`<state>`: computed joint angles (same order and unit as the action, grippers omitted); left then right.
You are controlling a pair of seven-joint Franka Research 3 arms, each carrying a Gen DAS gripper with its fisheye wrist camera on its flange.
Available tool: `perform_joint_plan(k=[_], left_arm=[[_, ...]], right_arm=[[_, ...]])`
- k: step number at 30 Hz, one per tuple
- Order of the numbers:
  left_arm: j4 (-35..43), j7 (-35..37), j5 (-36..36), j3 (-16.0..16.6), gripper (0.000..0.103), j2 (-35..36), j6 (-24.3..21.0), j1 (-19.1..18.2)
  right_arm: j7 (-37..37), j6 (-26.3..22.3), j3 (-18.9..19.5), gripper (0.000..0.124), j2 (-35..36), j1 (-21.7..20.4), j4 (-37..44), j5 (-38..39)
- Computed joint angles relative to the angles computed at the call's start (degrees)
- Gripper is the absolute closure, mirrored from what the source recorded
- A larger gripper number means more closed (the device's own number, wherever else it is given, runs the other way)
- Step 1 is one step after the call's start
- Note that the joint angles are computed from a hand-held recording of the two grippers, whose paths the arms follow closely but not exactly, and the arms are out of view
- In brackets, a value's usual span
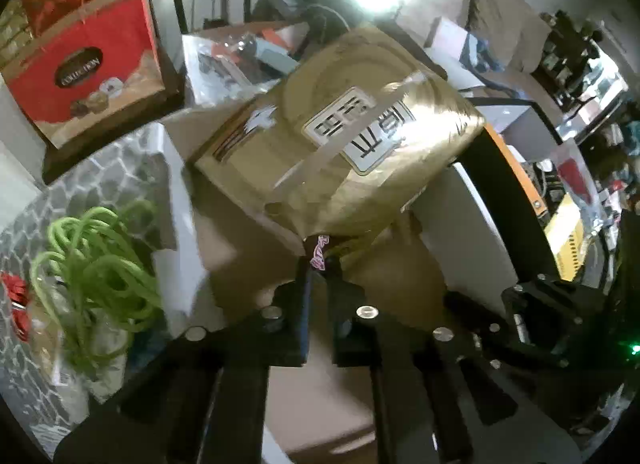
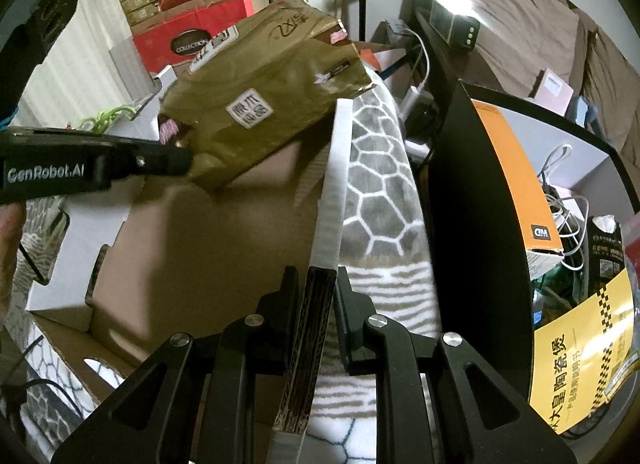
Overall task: Organize objects
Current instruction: 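Lower the gold packet into the box and open the left tool, then move the left tool back to the table and grasp the red cable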
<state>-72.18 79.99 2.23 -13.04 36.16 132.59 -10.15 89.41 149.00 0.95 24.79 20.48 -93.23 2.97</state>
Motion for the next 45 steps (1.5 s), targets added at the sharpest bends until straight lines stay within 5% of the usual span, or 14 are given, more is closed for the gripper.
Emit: perform_joint_plan(k=[13,34,38,45], left_arm=[[-2.88,1.90,7.65,2.46,0.101,-3.19,-2.43,-1.49],[4.38,4.26,6.38,2.03,0.100,1.75,-4.76,-1.47],[0.90,5.05,3.71,0.95,0.080,-0.43,-3.39,0.36],[-18.04,8.14,-4.57,-0.91,0.047,-14.22,9.23,6.04]], right_arm=[[0.01,-0.12,-0.09,0.107,0.20,0.07,0.28,-0.01],[0.37,-0.53,-0.43,0.107,0.22,0.53,0.34,-1.48],[0.51,-0.45,-0.41,0.107,0.21,0.52,0.30,-1.45],[0.18,-0.52,-0.48,0.107,0.43,0.59,0.72,-1.86]])
